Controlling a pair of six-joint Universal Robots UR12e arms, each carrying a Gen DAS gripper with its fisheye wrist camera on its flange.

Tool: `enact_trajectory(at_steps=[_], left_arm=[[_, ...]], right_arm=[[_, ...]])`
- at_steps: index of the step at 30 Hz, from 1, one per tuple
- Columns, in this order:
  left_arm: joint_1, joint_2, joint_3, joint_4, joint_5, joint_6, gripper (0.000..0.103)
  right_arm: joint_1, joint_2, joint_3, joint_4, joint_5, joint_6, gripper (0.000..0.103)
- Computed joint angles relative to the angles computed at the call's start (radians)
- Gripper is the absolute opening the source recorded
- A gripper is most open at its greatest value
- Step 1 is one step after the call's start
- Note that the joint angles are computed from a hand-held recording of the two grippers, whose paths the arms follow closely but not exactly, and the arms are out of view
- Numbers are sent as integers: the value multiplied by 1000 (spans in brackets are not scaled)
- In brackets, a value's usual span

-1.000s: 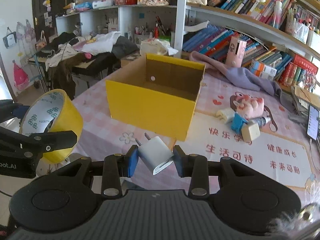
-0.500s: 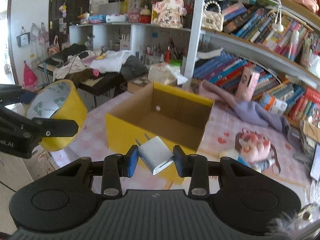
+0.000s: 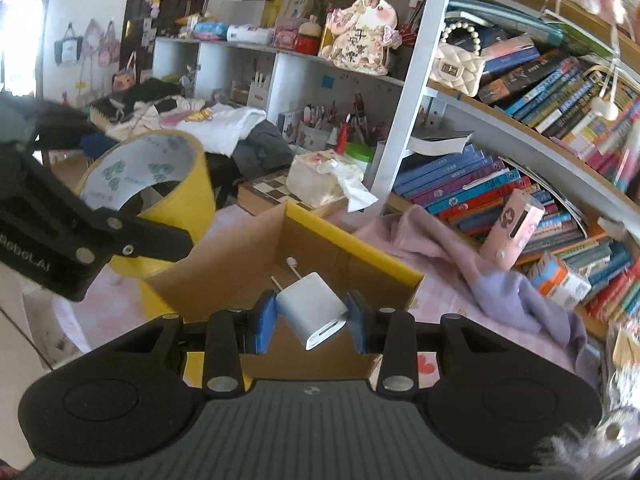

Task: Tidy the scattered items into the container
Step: 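Lower into the box and open the left tool while the right tool releases the plug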

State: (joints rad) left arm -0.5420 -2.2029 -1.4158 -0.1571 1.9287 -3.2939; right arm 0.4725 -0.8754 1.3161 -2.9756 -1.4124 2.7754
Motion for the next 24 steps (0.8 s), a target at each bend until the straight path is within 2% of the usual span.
enact_trajectory(at_steps=[6,10,17,24], left_arm=[[28,-59,103,-129,-47,47,90],[44,-104,180,-239,-66,104,90],[68,-182,309,-418,-116,151,90],[82,-237,399,-542,-159,242,90]], right_arm=[[-14,82,-139,137,7,-86,36],[-19,143,-238,230,12,-175,36],[-27,242,-413,435,2,-306,36],[-29,308,-540,601,-11,-458,36]])
